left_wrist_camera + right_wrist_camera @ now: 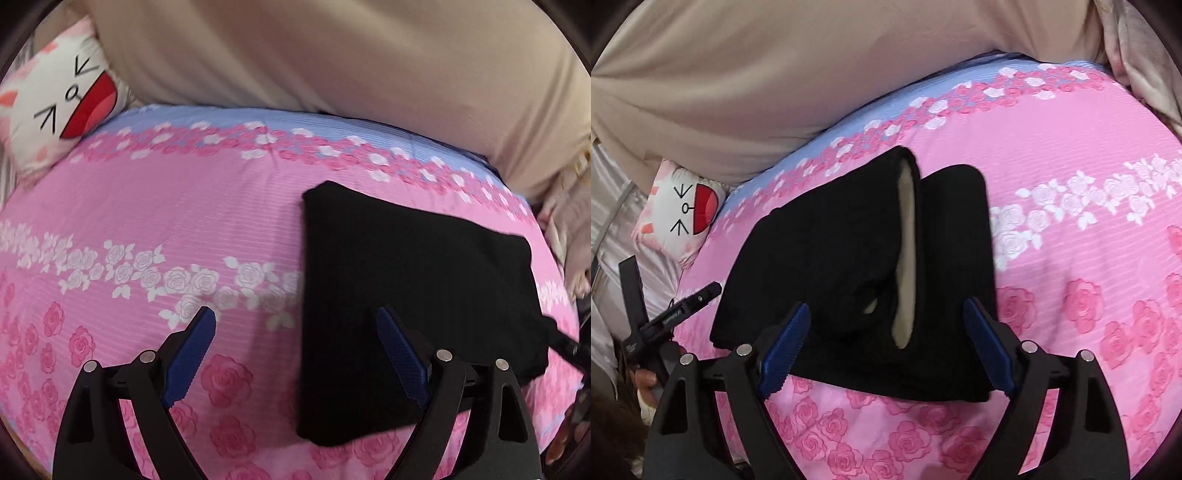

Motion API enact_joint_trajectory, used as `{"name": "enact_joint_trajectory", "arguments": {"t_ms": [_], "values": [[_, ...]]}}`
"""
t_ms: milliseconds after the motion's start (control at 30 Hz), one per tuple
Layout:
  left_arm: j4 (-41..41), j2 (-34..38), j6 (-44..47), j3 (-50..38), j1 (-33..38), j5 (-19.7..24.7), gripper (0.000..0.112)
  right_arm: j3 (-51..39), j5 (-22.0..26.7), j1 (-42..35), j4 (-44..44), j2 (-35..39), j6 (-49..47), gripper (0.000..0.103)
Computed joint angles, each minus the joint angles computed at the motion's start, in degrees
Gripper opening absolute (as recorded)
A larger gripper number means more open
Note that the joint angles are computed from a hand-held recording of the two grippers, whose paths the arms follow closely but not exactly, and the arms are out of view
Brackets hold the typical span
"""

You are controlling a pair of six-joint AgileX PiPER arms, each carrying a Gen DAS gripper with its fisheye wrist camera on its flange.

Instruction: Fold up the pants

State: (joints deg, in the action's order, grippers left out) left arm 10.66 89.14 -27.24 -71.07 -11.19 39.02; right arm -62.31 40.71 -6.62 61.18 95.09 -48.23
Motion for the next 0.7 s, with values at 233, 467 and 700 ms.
{"name": "enact_joint_trajectory", "arguments": {"t_ms": [233,467,700], "values": [[6.7,-2.6,-7.0,2.0,-5.9,3.2,0.086,-1.4,-1.9,1.3,-3.2,2.5,4.0,0.081],[14.3,-2.1,-13.0,1.4,-10.4,4.5,0.086,-1.9,-2.0,1.6,0.7,4.6,-0.9,0.066],[18.5,-2.6,-15.3,0.9,-14.2,6.9,0.086,5.4,-7.8,4.2,2.8,-6.4,-7.0,0.016]]}}
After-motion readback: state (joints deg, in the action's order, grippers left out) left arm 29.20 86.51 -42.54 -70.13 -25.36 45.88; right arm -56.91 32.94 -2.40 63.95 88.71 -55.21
